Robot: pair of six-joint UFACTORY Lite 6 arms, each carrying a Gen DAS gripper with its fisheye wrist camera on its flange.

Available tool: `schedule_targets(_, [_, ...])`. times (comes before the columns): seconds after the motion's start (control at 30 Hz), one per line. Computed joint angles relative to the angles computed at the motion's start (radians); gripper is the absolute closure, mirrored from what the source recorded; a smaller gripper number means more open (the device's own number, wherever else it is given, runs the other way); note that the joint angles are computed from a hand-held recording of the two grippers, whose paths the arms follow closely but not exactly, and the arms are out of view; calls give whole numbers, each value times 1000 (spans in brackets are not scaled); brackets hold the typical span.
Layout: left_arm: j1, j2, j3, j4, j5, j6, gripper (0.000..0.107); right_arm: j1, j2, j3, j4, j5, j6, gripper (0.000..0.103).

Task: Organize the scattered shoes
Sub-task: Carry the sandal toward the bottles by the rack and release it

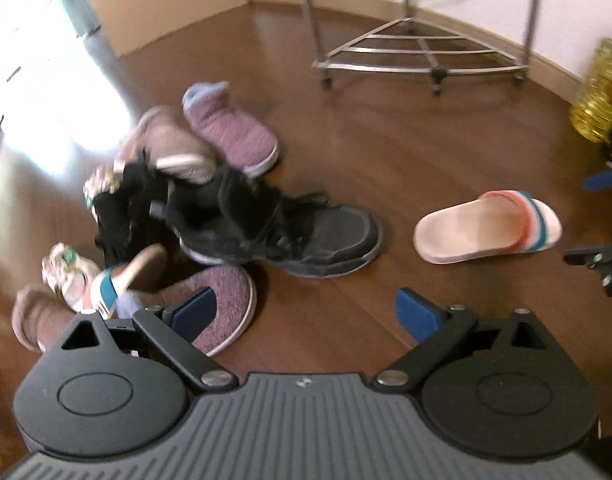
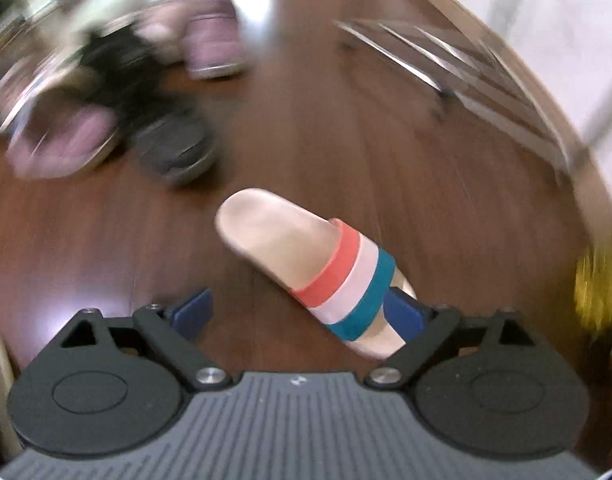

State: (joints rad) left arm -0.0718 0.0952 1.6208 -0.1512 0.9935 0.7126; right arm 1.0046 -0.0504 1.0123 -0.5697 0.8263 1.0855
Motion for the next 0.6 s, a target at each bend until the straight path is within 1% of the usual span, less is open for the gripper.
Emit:
schedule_targets(0.03, [-7,-12,-2,5,2,-1,9,7,-13,-37,-42,-19,-69,6])
schedule_targets(0.1, [-28,-24,-7,25,-1,-16,9,-6,14,-67,-92,-46,-198,6])
schedule_targets(0.13, [-39,-30,-9,35,-3,-25,9,-32,31,-92,-123,-82,-250,5])
schedule_targets(0.2, [-59,-2,17,63,8,-61,9,-145,109,-108,-121,-210,-374,5])
schedule_targets(0.3, [-68,51,56,72,26,-93,9,-226,197,-96,-78,-311,-445,5])
schedule_targets(0.37, [-75,72,61,75,29,-100,9,-292,251,-98,-68,-406,-431,4])
schedule_targets(0.43, [-89,84,51,86,29,-106,9,-349,263,-119,41,-500,-467,8])
schedule_targets(0.47, [-94,84,45,91,27,-108,9,-357,251,-146,47,-527,-446,8])
schedule_targets(0.53, [-126,90,34,117,21,-117,9,-344,220,-190,-42,-548,-329,14])
schedule_targets(0.57, [-147,91,28,138,14,-127,9,-331,188,-219,-88,-544,-259,16])
schedule_targets(0.6, [-187,94,27,176,6,-145,9,-323,177,-232,-118,-540,-213,20])
